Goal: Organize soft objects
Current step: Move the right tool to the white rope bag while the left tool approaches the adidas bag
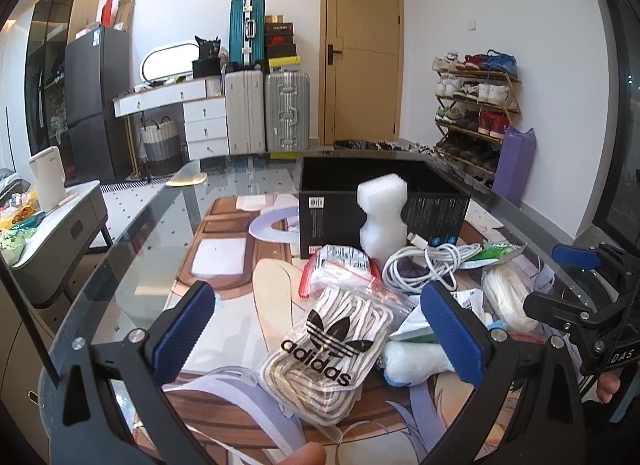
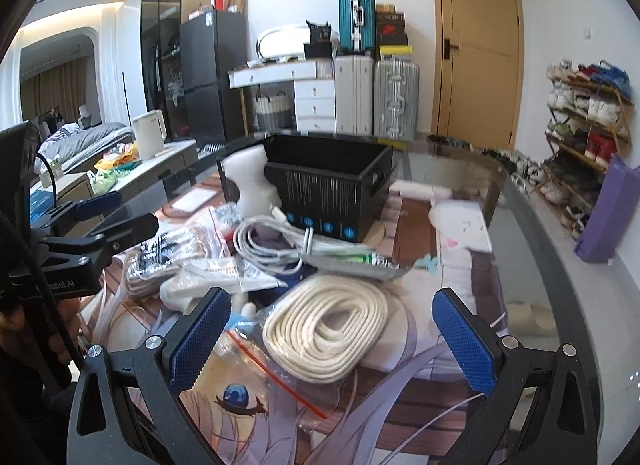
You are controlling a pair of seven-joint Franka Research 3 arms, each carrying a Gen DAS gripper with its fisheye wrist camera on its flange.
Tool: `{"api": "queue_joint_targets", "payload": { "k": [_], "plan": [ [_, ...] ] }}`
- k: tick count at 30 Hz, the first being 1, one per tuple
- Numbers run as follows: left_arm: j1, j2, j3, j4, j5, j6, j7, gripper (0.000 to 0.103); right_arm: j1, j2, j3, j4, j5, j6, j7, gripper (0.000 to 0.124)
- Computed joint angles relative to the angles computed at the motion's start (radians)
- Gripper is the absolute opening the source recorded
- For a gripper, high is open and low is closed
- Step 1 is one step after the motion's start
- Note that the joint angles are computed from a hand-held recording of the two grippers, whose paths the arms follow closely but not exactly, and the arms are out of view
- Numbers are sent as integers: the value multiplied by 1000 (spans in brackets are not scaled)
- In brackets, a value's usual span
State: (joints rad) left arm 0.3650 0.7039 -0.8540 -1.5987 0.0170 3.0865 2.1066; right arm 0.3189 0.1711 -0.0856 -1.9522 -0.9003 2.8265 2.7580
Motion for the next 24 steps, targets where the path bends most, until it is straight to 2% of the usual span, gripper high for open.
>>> {"api": "queue_joint_targets", "payload": {
  "k": [4,6,10,12,17,21,24],
  "plan": [
    [-7,-6,12,2,-4,-16,4,103,-11,27,26,24,171,-44,-111,102],
    [-14,-9,22,3,-9,-19,6,103,3,35,12,36,170,-67,-109,102],
    [-25,-17,39,1,-15,-22,17,103,8,59,12,73,249,-132,-144,102],
    [-54,-29,77,5,-14,-25,6,103,9,81,6,92,281,-132,-146,102],
    [-65,-28,91,22,-40,-52,14,103,13,90,2,112,341,-216,-215,102],
    [-78,-32,108,29,-66,-63,26,103,7,79,-4,90,358,-209,-233,102],
    [-108,-41,145,41,-81,-82,27,103,7,85,-2,98,358,-219,-252,102]
  ]
}}
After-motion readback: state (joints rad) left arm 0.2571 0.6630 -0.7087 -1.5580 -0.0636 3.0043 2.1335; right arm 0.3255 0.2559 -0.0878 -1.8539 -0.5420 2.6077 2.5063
